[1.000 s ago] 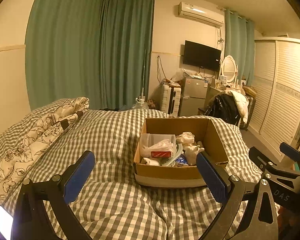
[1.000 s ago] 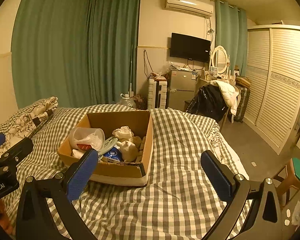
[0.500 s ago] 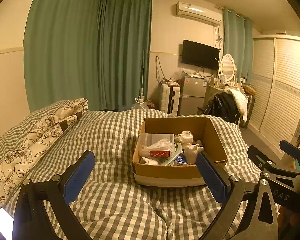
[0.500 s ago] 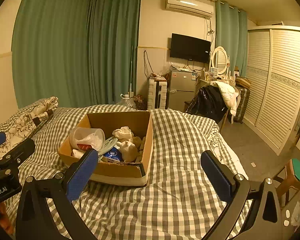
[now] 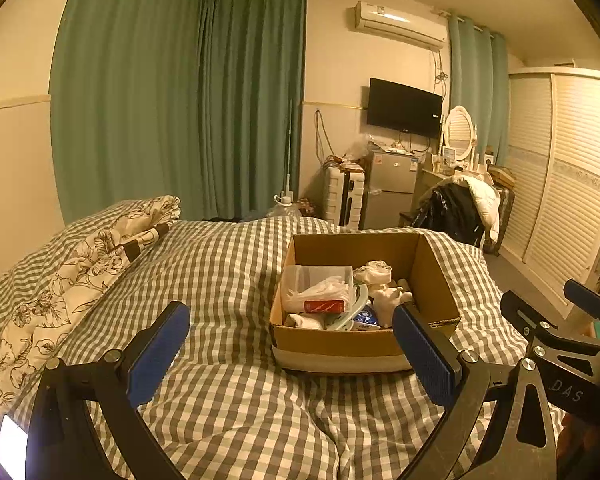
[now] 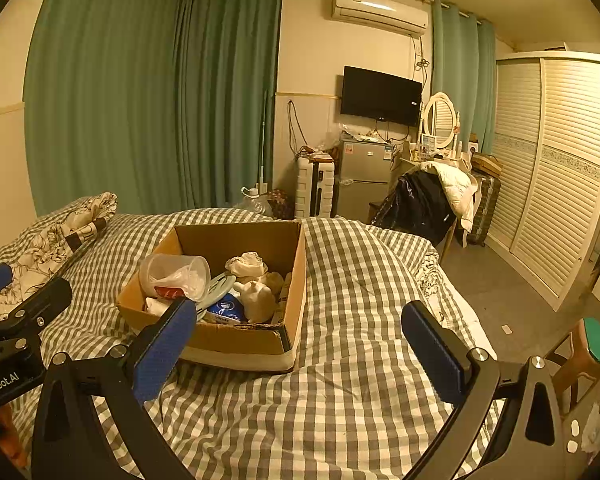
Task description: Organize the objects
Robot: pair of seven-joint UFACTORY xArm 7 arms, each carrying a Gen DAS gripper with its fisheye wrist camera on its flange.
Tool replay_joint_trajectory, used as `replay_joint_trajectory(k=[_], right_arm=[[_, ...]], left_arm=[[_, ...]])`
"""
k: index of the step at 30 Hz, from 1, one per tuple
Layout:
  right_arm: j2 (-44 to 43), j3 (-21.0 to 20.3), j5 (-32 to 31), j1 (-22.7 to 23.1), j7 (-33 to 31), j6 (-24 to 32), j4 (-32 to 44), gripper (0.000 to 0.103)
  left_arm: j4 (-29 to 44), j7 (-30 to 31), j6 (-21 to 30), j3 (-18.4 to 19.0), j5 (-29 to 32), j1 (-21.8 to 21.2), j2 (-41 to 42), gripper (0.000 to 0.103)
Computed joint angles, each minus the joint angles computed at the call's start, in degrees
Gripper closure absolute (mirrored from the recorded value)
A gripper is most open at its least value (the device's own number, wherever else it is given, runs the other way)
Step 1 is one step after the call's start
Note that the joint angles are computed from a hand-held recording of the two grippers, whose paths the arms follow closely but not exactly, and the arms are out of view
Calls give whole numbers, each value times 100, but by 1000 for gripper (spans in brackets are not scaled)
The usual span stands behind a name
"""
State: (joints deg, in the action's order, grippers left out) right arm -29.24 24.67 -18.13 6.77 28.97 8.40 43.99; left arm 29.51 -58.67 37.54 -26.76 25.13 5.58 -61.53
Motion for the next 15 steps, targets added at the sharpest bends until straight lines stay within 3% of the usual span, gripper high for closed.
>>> replay_joint_trajectory(k=[15], right_arm=[[32, -9, -16, 65, -22, 53, 22, 0]], left_arm=[[-10, -8, 18, 36, -5, -23, 7, 0]])
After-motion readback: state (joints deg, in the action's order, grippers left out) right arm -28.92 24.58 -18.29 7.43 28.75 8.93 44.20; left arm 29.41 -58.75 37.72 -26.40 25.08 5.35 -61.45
